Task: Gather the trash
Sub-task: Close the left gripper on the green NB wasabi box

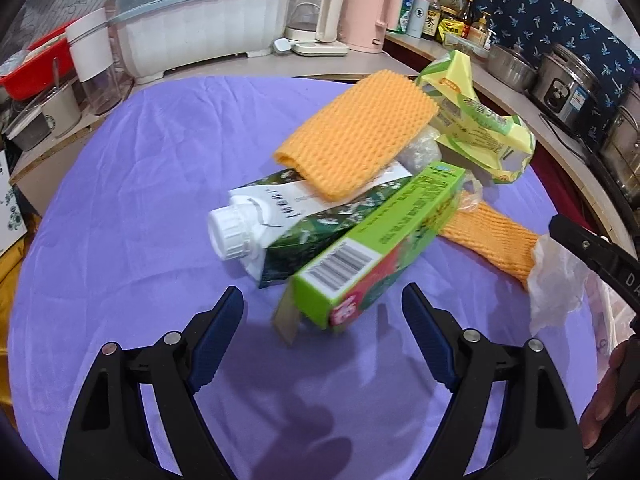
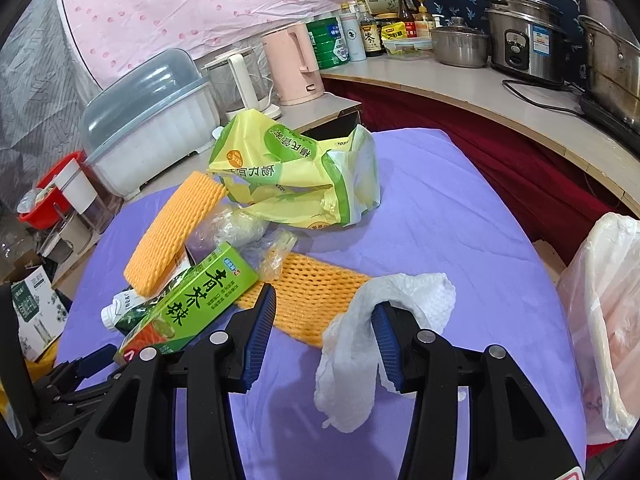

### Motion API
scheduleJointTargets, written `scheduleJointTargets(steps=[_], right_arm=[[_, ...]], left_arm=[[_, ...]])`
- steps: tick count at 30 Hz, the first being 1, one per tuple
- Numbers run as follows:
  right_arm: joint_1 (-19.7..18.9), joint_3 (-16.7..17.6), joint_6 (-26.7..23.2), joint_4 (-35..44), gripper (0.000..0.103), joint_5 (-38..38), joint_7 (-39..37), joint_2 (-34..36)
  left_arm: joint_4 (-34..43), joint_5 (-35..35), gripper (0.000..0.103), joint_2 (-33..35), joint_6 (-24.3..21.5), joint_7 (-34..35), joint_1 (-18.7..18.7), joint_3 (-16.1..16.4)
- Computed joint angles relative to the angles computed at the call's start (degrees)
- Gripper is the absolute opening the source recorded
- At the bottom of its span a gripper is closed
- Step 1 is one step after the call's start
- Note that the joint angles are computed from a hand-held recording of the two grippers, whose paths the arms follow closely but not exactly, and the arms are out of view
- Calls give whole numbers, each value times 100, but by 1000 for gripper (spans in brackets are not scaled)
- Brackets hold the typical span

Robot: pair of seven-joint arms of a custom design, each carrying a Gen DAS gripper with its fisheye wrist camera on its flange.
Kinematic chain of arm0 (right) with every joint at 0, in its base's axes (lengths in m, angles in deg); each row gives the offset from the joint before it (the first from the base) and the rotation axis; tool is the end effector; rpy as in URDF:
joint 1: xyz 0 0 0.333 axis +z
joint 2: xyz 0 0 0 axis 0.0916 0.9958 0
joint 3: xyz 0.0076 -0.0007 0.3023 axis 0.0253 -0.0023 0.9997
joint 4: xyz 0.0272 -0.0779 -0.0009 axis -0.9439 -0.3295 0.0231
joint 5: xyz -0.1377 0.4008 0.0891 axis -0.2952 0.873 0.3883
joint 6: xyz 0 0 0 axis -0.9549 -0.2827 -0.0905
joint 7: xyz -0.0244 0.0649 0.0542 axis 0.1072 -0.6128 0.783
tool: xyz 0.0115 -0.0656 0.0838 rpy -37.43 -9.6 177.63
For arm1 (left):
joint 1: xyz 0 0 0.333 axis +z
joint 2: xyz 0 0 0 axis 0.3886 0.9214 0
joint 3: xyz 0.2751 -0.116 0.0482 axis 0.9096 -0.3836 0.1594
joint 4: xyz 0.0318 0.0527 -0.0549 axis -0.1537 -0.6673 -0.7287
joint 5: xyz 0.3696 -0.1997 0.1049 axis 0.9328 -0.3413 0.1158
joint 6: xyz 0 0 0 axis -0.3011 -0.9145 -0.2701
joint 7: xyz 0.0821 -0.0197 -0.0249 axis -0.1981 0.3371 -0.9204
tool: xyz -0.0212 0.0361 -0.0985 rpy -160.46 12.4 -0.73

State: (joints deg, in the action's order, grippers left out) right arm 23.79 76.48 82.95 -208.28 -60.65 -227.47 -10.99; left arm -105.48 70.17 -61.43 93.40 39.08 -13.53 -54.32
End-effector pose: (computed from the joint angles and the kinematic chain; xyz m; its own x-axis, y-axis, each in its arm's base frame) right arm 0.4313 0.2867 0.3503 -0.2538 -0.9432 -0.2143 -0.6594 0.3308 -0.6751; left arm 0.4849 -0.4863 0.3381 -0.2319 -0.9633 0.1351 -0.8085 0.1136 -0.5775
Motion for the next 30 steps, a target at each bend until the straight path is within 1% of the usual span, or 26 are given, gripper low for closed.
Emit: scheduleJointTargets(steps=[2, 4, 5, 7, 9, 12, 16, 21, 24, 25, 26, 27, 30], right_arm=[[-7, -6, -3, -6, 47, -1, 18, 11], [-15, -17, 1, -53, 47, 5, 38, -22], [-22, -19, 0, -78, 47, 7, 49, -47], [-36, -19, -8, -129, 47, 29, 49, -107], [-63, -16, 3, -172, 47, 36, 47, -161], [-110, -4, 41, -180, 47, 34, 55, -178], [-155, -26, 75, -33, 47, 6, -78, -28], [-187, -130, 122, 239, 47, -149, -157, 252], [-193, -228, 158, 427, 47, -243, -182, 438], [-192, -262, 170, 486, 47, -274, -193, 492], [-200, -303, 204, 580, 47, -317, -209, 579], [-195, -338, 213, 660, 47, -332, -238, 651], [-165, -434, 198, 869, 47, -380, -326, 844]], left_arm=[[98, -67, 71, 78, 53, 155, -1, -73], [174, -120, 67, 129, 77, 311, -51, -104], [195, -138, 64, 144, 99, 379, -84, -112], [231, -281, 61, 179, 172, 628, -107, -189], [251, -355, 60, 192, 193, 754, -190, -174], [328, -288, 61, 219, 58, 603, -367, -23], [459, -497, 61, 311, -24, 533, -293, -20], [577, -430, 60, 362, -51, 454, -331, 70], [686, -442, 50, 426, -68, 492, -319, 76], [736, -477, 44, 459, -87, 536, -304, 63], [758, -503, 41, 474, -99, 556, -302, 61], [804, -572, 39, 508, -123, 620, -275, 34], [858, -576, 38, 538, -129, 591, -320, 92]])
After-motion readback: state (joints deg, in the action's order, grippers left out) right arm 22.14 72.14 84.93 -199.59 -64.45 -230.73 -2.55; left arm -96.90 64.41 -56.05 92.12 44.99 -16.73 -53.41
